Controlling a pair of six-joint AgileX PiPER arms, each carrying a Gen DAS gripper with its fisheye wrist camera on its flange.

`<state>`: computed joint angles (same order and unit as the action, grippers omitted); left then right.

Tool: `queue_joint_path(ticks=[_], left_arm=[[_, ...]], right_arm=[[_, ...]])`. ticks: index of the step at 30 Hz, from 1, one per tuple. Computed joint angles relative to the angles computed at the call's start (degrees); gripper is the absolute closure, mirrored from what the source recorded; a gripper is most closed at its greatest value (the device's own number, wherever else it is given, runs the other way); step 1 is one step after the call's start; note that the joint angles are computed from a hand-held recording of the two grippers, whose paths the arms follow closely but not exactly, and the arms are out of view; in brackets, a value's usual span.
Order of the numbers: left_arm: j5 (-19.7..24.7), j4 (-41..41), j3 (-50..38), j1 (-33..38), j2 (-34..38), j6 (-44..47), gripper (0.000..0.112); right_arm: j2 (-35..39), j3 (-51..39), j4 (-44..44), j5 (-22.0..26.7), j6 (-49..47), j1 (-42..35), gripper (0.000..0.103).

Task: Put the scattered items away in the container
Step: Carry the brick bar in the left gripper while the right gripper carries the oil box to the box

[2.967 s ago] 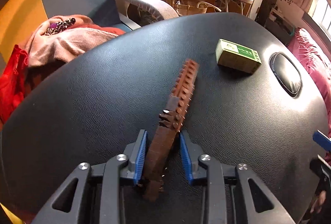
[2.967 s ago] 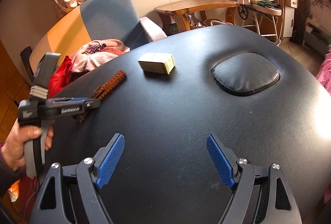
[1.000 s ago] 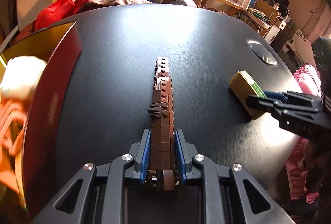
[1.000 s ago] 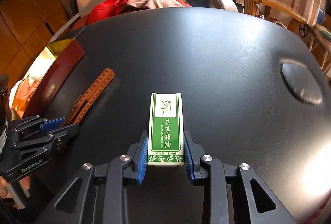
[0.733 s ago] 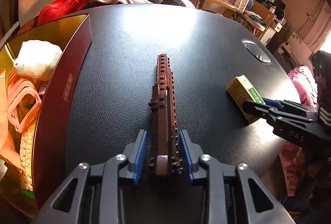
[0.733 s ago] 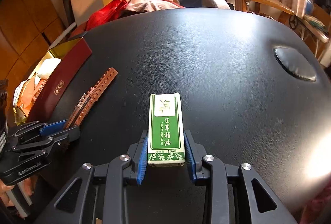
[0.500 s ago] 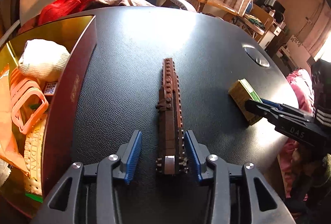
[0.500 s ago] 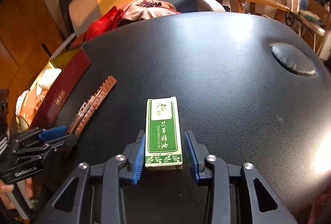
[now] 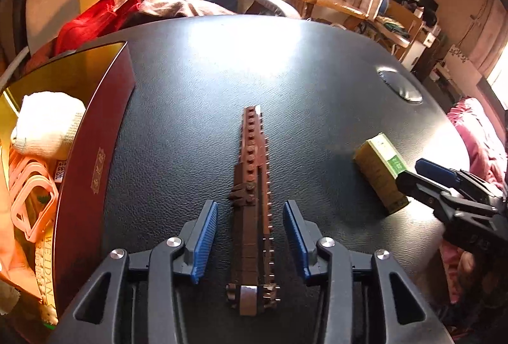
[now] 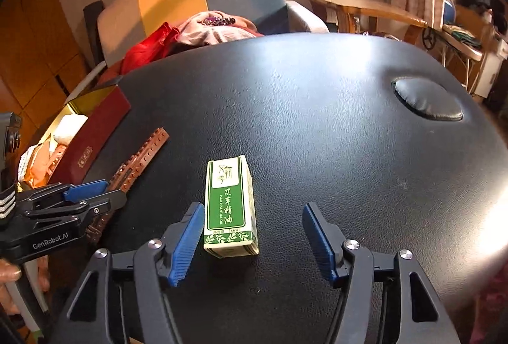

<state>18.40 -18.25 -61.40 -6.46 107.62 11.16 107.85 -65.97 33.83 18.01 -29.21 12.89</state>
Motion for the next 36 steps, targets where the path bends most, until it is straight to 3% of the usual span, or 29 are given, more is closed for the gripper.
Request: queue_joint_path(ticks=[4, 7, 11, 17, 22, 24, 31, 36], left_arm=[[-1.55, 2.26, 1.42, -0.52, -0.58, -1.66, 0.068], [-2.36, 1.24, 1.90, -1.02, -0.56, -0.09, 0.056], [-2.68, 7.01, 2.03, -1.98, -0.56, -5.51, 0.054], [-1.55, 1.75, 1.42, -0.63, -0.80, -1.75, 0.056], [-3.28, 0.39, 3.08, 0.02, -1.52, 0.84, 0.080], [-3.05, -5.75, 3.75, 1.39, -2.02, 6.77, 0.086], [-3.88, -12.00, 7.65, 2.29, -5.15, 13.17, 0.086], [-4.50, -11.74, 9.74, 2.68, -9.20, 12.53, 0.086]], right_arm=[[1.18, -1.33, -5.31, 0.30, 3.79, 1.38, 0.049], [1.97, -2.24, -7.06, 0.61, 4.99, 2.11, 0.059], [2.78, -2.89, -10.39, 0.22, 7.03, 3.13, 0.071], [2.73, -2.47, -9.98, -0.28, 6.16, 3.15, 0.071], [2.16, -1.56, -16.36, -1.43, 11.99, 4.27, 0.072], [1.89, -1.04, -16.51, -1.96, 12.57, 4.37, 0.072], [0.59, 0.92, -7.84, -2.00, 5.86, 3.86, 0.072], [-0.35, 2.17, -2.02, -1.48, 1.32, 4.70, 0.072]])
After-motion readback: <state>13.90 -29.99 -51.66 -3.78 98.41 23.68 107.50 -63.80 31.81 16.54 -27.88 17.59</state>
